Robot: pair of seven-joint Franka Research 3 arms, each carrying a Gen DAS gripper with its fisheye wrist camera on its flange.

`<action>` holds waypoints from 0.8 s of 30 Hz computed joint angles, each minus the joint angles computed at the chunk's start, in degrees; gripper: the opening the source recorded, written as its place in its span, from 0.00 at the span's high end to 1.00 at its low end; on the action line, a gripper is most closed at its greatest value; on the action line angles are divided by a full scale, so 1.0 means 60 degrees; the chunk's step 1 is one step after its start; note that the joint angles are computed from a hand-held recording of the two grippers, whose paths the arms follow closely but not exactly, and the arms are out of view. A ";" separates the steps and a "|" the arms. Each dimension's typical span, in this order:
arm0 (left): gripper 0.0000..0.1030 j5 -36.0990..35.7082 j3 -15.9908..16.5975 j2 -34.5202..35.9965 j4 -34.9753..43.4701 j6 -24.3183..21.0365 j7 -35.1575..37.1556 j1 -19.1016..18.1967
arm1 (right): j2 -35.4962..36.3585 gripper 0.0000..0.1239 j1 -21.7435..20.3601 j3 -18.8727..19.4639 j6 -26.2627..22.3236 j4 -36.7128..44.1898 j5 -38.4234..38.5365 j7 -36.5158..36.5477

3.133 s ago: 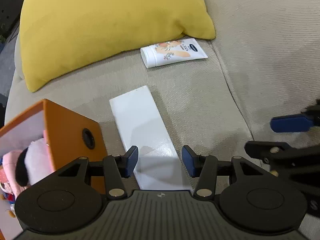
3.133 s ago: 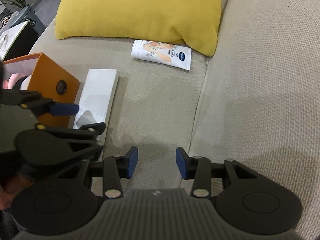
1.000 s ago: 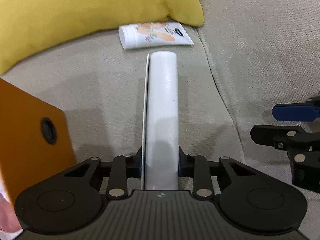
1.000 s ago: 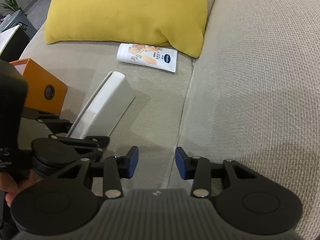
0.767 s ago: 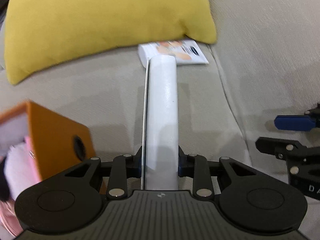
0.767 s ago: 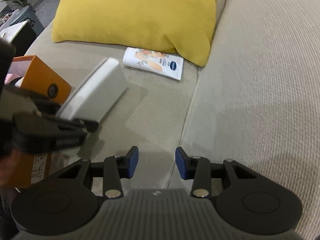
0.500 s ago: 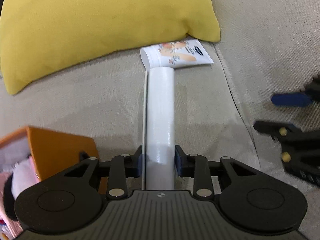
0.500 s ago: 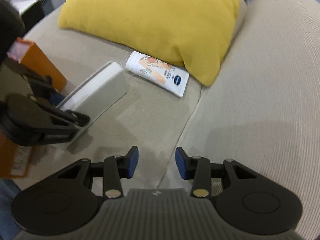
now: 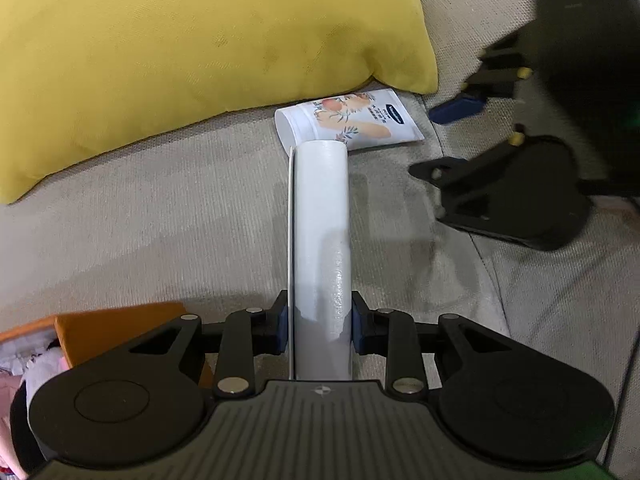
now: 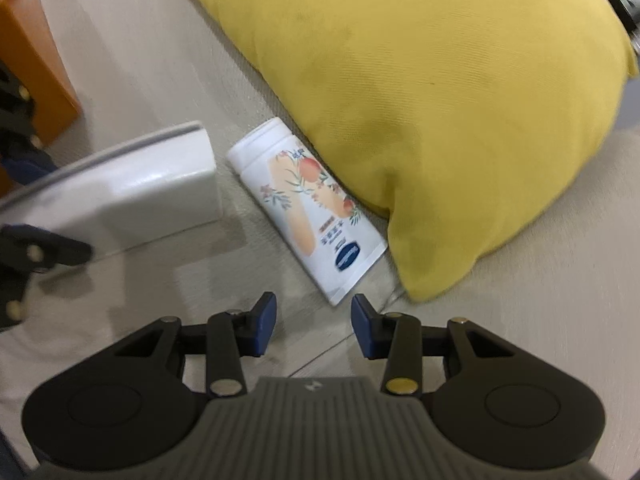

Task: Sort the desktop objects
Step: 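Grasp the white lotion tube with the right tool while the left tool holds the white box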

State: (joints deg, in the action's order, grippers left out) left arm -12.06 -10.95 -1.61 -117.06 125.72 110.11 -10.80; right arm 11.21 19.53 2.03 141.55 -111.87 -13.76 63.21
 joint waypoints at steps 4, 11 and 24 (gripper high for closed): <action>0.68 -0.0098 0.0009 0.0043 0.0073 -0.0071 0.0140 0.0010 | 0.0490 0.66 0.0092 -0.0042 0.0005 0.0377 -0.0403 -0.0301; 0.68 -0.0235 0.0007 0.0131 0.0199 -0.0183 0.0320 0.0067 | 0.0842 0.71 0.0115 -0.0153 0.0140 0.0736 -0.0064 -0.0394; 0.68 -0.0442 0.0061 -0.0447 -0.0450 -0.0010 0.0243 -0.0028 | -0.0673 0.92 -0.0035 -0.0066 0.0213 -0.0327 0.0280 0.0458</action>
State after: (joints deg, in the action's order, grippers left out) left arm -14.71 -10.59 -4.29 -119.76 125.66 111.57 -10.97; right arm 7.18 19.32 1.63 142.83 -113.83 -12.08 65.96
